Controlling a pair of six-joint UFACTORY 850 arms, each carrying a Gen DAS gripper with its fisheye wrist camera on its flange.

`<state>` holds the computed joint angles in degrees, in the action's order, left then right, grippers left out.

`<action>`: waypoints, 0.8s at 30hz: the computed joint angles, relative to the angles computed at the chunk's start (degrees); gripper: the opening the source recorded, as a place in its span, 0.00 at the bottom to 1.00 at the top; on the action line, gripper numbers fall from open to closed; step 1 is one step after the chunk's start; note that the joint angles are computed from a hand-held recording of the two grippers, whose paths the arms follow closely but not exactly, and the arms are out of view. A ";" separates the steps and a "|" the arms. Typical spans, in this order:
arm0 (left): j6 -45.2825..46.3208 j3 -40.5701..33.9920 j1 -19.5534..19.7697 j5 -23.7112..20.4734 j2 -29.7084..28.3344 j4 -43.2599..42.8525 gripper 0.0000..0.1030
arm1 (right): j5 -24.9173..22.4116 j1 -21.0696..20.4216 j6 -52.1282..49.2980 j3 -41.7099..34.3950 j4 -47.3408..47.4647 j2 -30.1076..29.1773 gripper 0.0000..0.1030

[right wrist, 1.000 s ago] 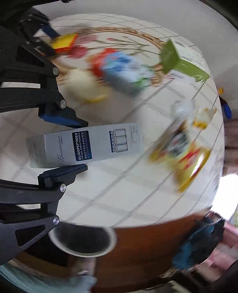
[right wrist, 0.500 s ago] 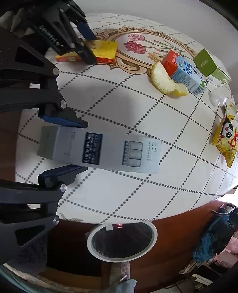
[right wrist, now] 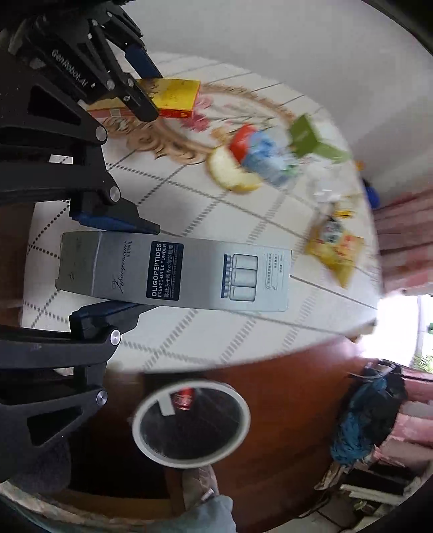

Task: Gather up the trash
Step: 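Carry both boxes over the wastebasket and open both grippers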

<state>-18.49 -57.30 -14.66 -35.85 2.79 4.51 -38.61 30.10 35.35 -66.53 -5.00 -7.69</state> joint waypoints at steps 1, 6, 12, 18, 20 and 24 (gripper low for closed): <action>0.88 -1.32 -0.32 -0.02 -0.09 -0.54 0.54 | -0.01 -1.02 -0.20 -0.34 -0.33 0.90 0.36; 5.11 -8.92 -4.54 0.55 -3.01 -5.32 0.54 | 0.41 -6.10 -1.02 -0.87 -1.51 4.76 0.36; 10.76 -19.61 -10.79 -0.18 -11.67 -11.83 0.54 | 0.15 -14.41 -2.86 0.98 -2.36 9.46 0.36; 22.23 -31.45 -12.96 -5.81 -25.39 -27.13 0.54 | 0.12 -24.21 -6.95 3.62 -1.66 8.97 0.36; 24.94 -35.68 -13.11 -9.20 -30.57 -31.61 0.54 | 0.35 -27.42 -9.48 4.25 -0.18 7.23 0.36; 26.32 -44.43 -13.67 -16.80 -39.77 -36.85 0.54 | 1.07 -32.48 -14.40 5.11 4.06 2.84 0.36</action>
<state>7.82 -101.73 -28.33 -52.65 -36.98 -32.34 -37.55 -2.37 20.95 -61.42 -0.94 -4.85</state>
